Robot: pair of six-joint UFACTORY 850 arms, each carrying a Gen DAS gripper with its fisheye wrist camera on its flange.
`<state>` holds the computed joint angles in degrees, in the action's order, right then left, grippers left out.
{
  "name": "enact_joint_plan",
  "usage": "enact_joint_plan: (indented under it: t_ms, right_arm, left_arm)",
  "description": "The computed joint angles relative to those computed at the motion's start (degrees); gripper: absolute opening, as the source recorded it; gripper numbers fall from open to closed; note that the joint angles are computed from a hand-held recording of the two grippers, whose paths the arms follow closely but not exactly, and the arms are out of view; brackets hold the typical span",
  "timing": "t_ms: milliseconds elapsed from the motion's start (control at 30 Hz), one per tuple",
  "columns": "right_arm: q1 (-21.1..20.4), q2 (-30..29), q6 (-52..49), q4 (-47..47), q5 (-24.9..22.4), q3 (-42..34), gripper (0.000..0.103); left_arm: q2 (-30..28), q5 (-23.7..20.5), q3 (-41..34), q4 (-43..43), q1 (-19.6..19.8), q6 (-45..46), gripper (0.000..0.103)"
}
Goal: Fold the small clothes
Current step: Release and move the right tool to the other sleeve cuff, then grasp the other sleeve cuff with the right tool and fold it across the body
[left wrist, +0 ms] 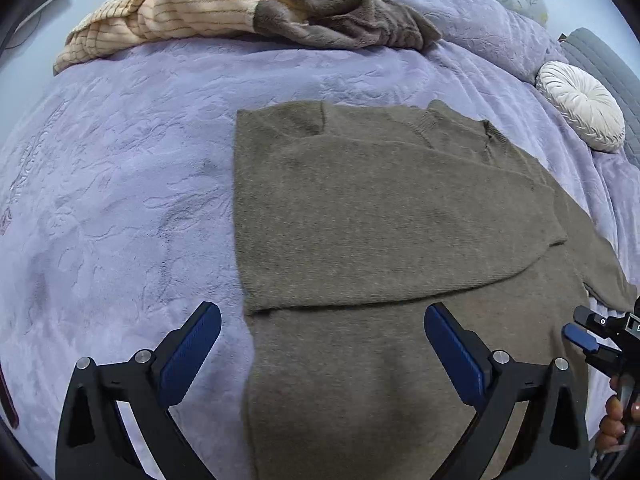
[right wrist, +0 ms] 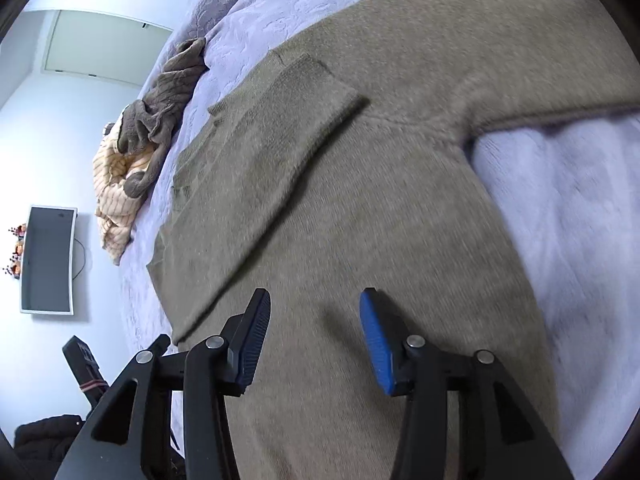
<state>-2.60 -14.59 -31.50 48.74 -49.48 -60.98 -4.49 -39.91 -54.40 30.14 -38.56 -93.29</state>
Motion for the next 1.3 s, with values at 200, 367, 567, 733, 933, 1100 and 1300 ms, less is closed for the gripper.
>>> enact_joint_plan:
  t_ms: [200,367,567,733,933,1100,1300]
  right_arm:
    - [-2.21,2.06,-2.32,2.2,-0.89,2.39,0.052]
    - [-5.23,2.41,-5.85,5.59,-2.86,2.83,0.064]
    - [-9.55,0.99,-5.61,4.24,-3.3,0.51,0.064]
    - [-14.32,-1.95,-3.8,3.28,-2.63,-3.94,0.064]
    - [-18.63,-4.84,0.08,-0.5,2.83,-9.93,0.064]
    - [-23.48,-7.47,6.66,1.04,5.75,-13.17,0.064]
    - [-26.5,-11.11,5.31,10.26,4.19,-15.53,0.064]
  left_arm:
    - [-5.42,-0.19,-6.31,-4.52,-1.58,6.44,0.102]
    - [-10.73,0.07,-11.46,-11.73,-1.69,13.82,0.102]
    - [-17.25,0.78,-19.02,-16.41,-2.23,20.13,0.102]
    - [-23.2,0.65,-27.03,-18.25,-2.7,23.1,0.102]
    - [-29.56,0.28,-36.62,-19.9,-3.17,25.23,0.102]
    - [-31.92,2.05,-40.32,-20.0,-3.4,22.63,0.102]
    - [-35.56,0.46,-45.37,-20.03,-3.55,23.74,0.102]
